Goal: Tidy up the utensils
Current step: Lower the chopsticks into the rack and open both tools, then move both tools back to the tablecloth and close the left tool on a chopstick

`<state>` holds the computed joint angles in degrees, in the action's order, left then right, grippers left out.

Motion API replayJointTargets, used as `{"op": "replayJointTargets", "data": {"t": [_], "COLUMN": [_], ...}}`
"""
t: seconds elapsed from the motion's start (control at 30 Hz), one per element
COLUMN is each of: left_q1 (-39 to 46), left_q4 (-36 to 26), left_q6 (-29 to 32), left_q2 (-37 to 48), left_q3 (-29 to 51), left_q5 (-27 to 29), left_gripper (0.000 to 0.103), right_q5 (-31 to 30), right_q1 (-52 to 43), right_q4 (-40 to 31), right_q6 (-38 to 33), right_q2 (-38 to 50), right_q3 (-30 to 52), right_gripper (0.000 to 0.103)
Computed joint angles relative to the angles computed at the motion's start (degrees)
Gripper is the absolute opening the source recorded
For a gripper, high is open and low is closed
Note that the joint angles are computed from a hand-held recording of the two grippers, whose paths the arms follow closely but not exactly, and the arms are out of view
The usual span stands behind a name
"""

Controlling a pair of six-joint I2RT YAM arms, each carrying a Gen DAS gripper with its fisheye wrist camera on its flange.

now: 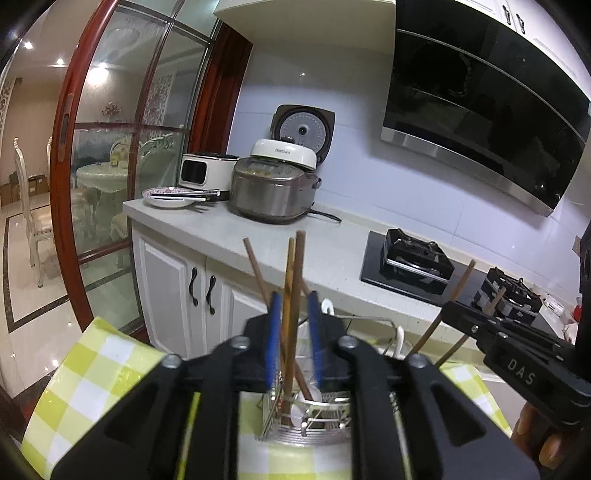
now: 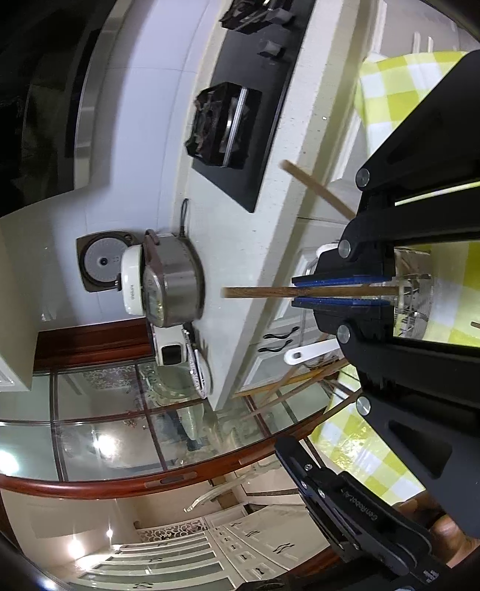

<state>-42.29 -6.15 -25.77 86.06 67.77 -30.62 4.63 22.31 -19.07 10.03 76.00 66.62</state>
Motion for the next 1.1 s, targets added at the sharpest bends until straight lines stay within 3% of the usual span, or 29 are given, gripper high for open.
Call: {"op": "replayJointTargets", "data": {"t": [0.07, 0.23, 0.3, 0.37, 0.4, 0.67, 0.77, 0.9, 1.1], "left_q1": [-0.44, -2.84, -4.42, -6.41, -7.73, -18.65, -23.39, -28.06, -33.23], "left_q4": [-0.06, -1.31, -2.24, -3.26, -3.91, -12.29, -17.58, -23.68, -33.71], "left_q6": [-0.55, -2.0, -2.72, -3.74, -4.3, -11.66, -18.15, -26.3, -37.01], "left_q2": [-1.36, -4.92, -7.12, -9.44, -10.58, -15.0, -15.18, -13.54, -7.48], "left_q3": [-1.38, -3.65, -5.0, -6.48, -7.2, -9.6, -10.21, -10.32, -8.43], "left_q5": [-0.46, -3.58, -5.64, -8.21, -9.87, -20.98, -24.6, -25.2, -25.06], "left_gripper": [0.034, 0.048, 0.051, 0.058, 0.061, 0.073, 0.073, 0.073, 0.073], "right_q5": [-0.1, 0.08, 0.32, 0.25, 0.28, 1.71, 4.18, 8.26, 26.33], "right_q1": [0.0, -0.07, 0.03, -0.12, -0.08, 1.46, 3.0, 5.18, 19.58], "right_q4": [-0.36, -1.84, -2.96, -3.44, -3.39, -10.04, -12.88, -17.35, -25.13], "right_q6": [-0.09, 0.44, 0.38, 0.09, -0.01, 0.64, 1.79, 4.81, 11.4], "right_q2": [-0.62, -4.92, -8.14, -11.65, -13.72, -29.87, -36.17, -42.89, -51.48], "right_q3": [-0.81, -3.88, -5.81, -7.9, -9.26, -18.74, -22.51, -26.31, -31.62], "right_gripper": [0.008, 0.011, 0.019, 0.048, 0.053, 0.069, 0.072, 0.075, 0.078]}}
